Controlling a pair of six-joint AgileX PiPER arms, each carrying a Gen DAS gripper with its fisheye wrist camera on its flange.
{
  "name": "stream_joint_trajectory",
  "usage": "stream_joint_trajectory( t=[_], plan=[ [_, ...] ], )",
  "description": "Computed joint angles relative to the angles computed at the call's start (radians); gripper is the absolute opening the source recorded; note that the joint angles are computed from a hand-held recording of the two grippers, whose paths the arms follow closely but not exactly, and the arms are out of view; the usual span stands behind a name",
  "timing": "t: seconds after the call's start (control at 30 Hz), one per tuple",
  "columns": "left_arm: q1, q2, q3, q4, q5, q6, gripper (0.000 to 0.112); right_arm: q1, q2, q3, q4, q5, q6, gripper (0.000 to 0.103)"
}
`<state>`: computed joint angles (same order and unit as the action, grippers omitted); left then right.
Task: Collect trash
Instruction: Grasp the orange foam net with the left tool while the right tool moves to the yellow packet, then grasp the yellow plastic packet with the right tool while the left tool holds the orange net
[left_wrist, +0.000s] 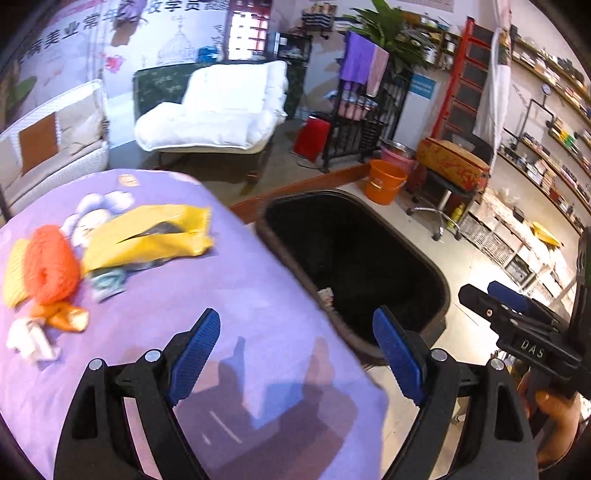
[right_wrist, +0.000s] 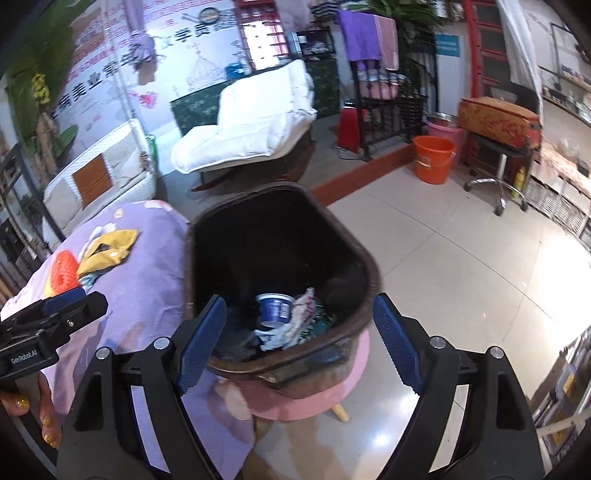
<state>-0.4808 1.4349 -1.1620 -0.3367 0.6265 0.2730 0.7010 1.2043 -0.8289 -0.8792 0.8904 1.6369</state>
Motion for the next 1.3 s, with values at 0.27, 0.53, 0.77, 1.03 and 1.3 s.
stream_joint_trajectory(
  t=[0.27,0.53,0.77,1.03,1.3],
  plan=[
    [0.191,-0.088,0.092,-0.029,0.011,0.079,0.084,-0.008,0.133,-0.136,0.075,-0.15,-0.231,0.082],
    [0.435,-0.066,0.059,-0.082,0.071,0.197,0.084,-0.037,0.361,-0.404,0.362,-0.244,-0.766,0.087],
    [0.58,0.073,-0.095,-0.138,0.132,0.266,0.08,-0.039,0.56,-0.664,0.491,-0.166,-1.072,0.087],
    [0.577,0.3,-0.365,-0.073,0.215,0.201,0.071,-0.088,0.682,-0.864,0.628,-0.086,-1.319,0.087],
    [0.563,0.379,-0.445,-0.082,0.242,0.203,0.02,-0.127,0.804,-1.079,0.685,0.03,-1.494,0.087]
  ],
)
